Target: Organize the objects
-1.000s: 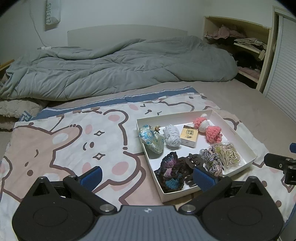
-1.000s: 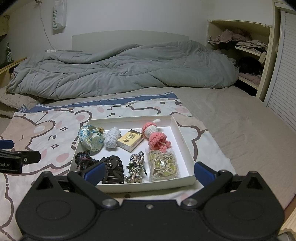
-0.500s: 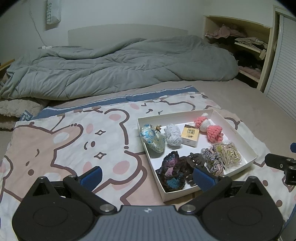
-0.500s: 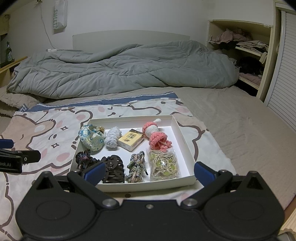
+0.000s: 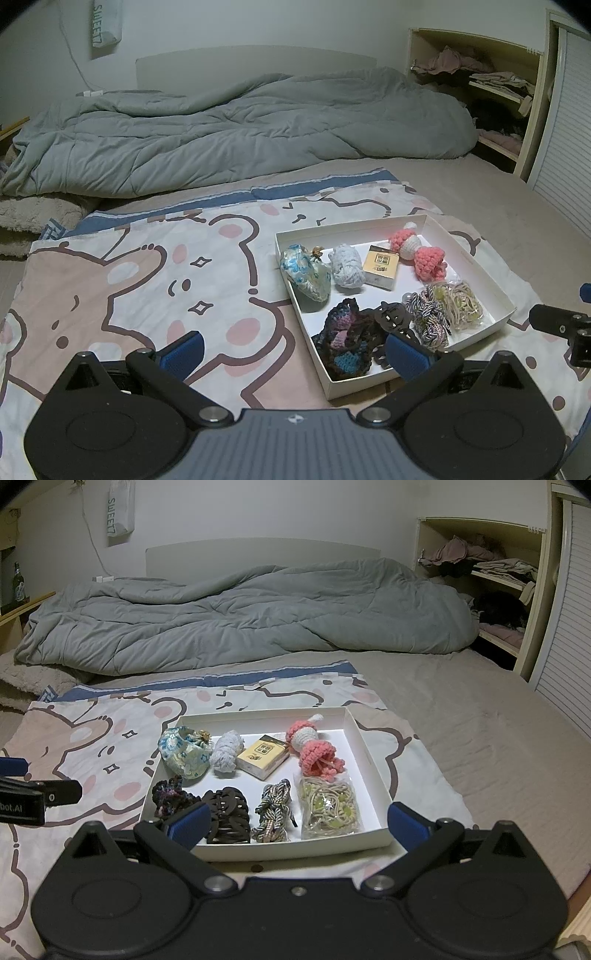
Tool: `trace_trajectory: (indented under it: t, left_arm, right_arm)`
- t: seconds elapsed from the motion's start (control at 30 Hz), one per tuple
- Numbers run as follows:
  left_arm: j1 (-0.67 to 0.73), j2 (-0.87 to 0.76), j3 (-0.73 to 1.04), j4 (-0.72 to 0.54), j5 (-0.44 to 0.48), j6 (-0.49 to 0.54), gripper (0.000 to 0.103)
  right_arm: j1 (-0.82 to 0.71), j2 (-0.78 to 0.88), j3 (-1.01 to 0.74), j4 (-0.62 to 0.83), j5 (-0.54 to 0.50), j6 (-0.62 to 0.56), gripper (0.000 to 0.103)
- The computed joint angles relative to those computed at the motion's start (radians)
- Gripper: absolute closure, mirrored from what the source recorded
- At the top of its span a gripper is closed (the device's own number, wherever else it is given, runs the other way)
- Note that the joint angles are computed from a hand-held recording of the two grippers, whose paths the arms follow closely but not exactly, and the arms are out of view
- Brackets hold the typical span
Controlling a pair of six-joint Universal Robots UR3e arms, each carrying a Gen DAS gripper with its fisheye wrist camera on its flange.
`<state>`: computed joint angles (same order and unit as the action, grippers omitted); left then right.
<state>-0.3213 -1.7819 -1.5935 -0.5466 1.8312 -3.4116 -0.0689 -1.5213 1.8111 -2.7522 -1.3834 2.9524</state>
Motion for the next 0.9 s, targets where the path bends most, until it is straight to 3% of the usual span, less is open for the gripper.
trace_trajectory:
  t: [0.9]
  left_arm:
    - [0.003, 0.001, 0.0, -0.008, -0.001, 0.0, 0.0]
  right_arm:
    - [0.0, 0.001, 0.009, -0.003, 0.002, 0.002, 0.0]
